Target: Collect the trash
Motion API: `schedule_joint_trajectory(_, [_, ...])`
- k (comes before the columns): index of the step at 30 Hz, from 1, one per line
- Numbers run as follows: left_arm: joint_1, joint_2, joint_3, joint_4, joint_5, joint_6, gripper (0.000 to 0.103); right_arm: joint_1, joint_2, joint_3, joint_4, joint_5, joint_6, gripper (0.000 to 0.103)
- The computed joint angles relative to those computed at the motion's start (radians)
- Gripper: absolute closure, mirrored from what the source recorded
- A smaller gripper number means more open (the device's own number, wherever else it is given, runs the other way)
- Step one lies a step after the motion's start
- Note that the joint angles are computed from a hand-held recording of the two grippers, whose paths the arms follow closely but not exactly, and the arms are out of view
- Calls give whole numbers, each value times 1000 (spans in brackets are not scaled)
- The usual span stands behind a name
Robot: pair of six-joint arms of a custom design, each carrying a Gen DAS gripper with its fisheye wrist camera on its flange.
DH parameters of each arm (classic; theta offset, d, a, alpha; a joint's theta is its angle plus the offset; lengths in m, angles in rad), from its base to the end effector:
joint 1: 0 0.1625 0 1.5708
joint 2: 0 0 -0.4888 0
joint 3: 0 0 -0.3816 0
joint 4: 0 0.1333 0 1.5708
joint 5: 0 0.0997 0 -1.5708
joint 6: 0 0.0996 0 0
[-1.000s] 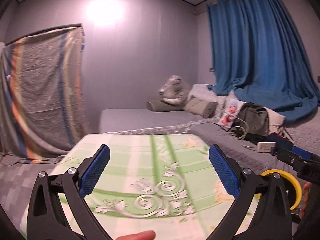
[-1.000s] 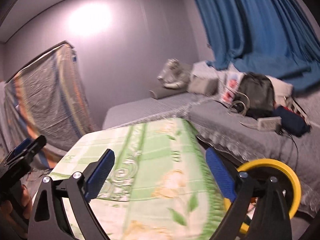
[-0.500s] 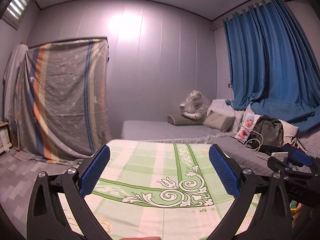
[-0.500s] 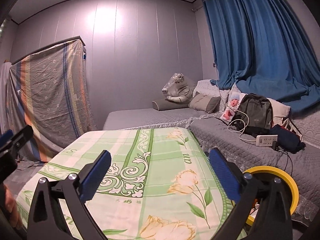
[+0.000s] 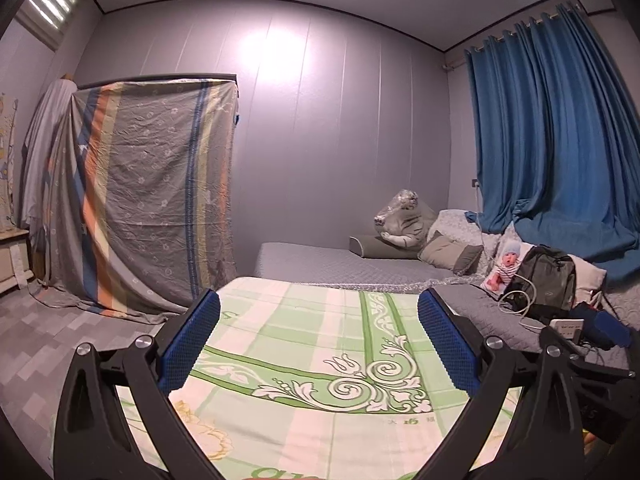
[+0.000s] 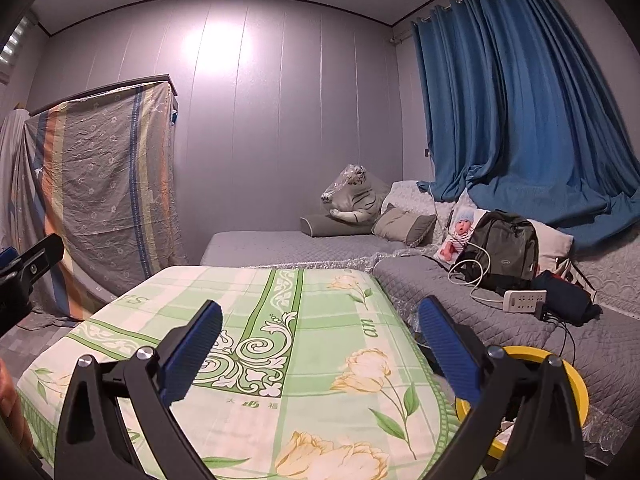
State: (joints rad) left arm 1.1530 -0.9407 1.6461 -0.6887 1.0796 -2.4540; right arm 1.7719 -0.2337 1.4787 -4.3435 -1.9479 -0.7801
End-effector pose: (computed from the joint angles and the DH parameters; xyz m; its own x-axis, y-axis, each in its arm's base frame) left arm -0.1049 -0.6807 0.2089 -0.7664 -0.0469 -0.6407 0.6382 0.0583 -0.7677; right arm 0.2334 -0.6612 0.0098 -0.6938 0.0945 0.7140 -0.6986 0.1529 -0.6990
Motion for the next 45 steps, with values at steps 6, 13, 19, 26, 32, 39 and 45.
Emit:
schedule_joint_trajectory(6, [-3,-6,-2,5,-4,-10,8,-4,-9,5,8,1,18,8])
schedule_joint_trajectory(13, [-7,-4,-3,15,-8,-12,8,-8,-17,14,15,2,31,8])
schedule_joint_trajectory(19, [-7,2,-18,40,-8,-14,8,-11,-18,15,23,3,40,8])
schedule_joint_trajectory(26, [-7,9,-31,63,-7,-12,8,-17,-21,19,29,1,58,8])
schedule_joint_trajectory(32, [-5,16,-44,94,-4,-20,8,-19,-23,19,34,-9,67,8])
schedule_joint_trajectory(39, [-1,23,-60,129,7,-33,8,-19,-23,15,35,-17,72,8])
schedule_joint_trajectory(45, [1,30,-76,157,8,-45,8,-19,-23,17,33,-19,77,8])
